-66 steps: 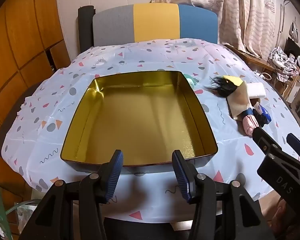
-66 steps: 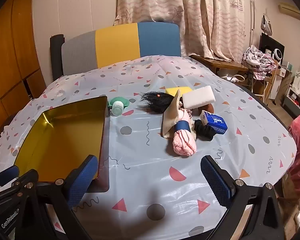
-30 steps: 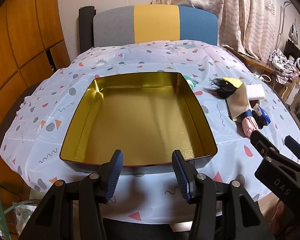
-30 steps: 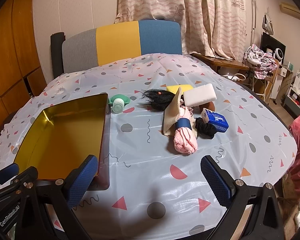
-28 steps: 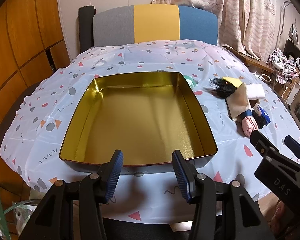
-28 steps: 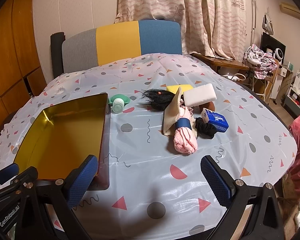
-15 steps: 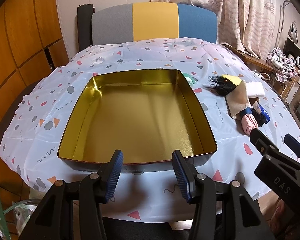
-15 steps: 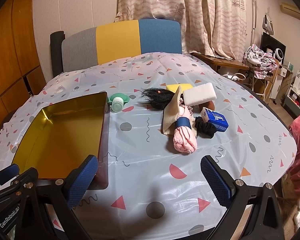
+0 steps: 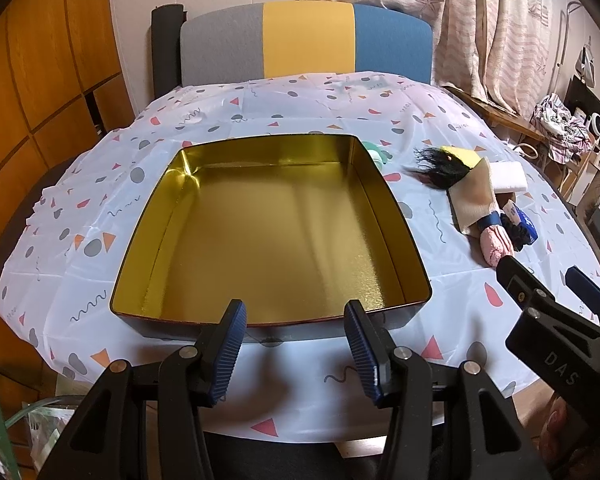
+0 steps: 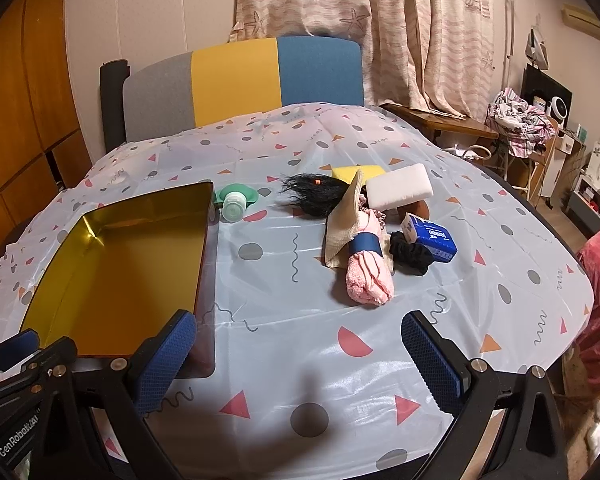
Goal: Organize soft objects
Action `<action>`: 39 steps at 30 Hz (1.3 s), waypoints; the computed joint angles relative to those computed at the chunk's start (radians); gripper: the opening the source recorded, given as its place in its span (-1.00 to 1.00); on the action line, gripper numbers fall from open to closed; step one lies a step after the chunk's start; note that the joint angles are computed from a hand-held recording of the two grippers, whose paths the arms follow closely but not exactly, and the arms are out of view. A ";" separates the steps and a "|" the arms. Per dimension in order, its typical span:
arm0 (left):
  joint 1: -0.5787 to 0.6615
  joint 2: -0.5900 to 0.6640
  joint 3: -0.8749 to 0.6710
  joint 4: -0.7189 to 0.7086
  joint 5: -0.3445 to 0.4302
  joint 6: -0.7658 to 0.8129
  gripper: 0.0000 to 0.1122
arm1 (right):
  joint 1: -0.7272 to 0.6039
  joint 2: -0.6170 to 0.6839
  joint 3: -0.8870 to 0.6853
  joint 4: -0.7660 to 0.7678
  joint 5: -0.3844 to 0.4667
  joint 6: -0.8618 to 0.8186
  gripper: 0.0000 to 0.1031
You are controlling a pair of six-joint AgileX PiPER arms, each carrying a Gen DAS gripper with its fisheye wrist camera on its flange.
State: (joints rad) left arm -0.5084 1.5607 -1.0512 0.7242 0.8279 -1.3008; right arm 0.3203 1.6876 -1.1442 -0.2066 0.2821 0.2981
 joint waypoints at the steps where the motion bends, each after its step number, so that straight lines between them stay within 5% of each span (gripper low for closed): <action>1: 0.000 0.000 0.000 0.000 -0.001 -0.001 -0.09 | 0.000 0.000 0.000 0.001 0.000 -0.002 1.00; 25: 0.010 0.018 -0.009 -0.056 -0.027 0.049 -0.09 | -0.019 0.020 -0.014 0.029 0.010 -0.037 1.00; 30: 0.009 0.018 -0.011 -0.074 -0.046 0.075 -0.09 | -0.051 0.040 -0.035 0.143 0.020 -0.159 1.00; 39: 0.047 -0.004 0.033 -0.280 -0.252 0.320 -0.09 | -0.163 0.139 -0.131 0.363 0.107 -0.422 1.00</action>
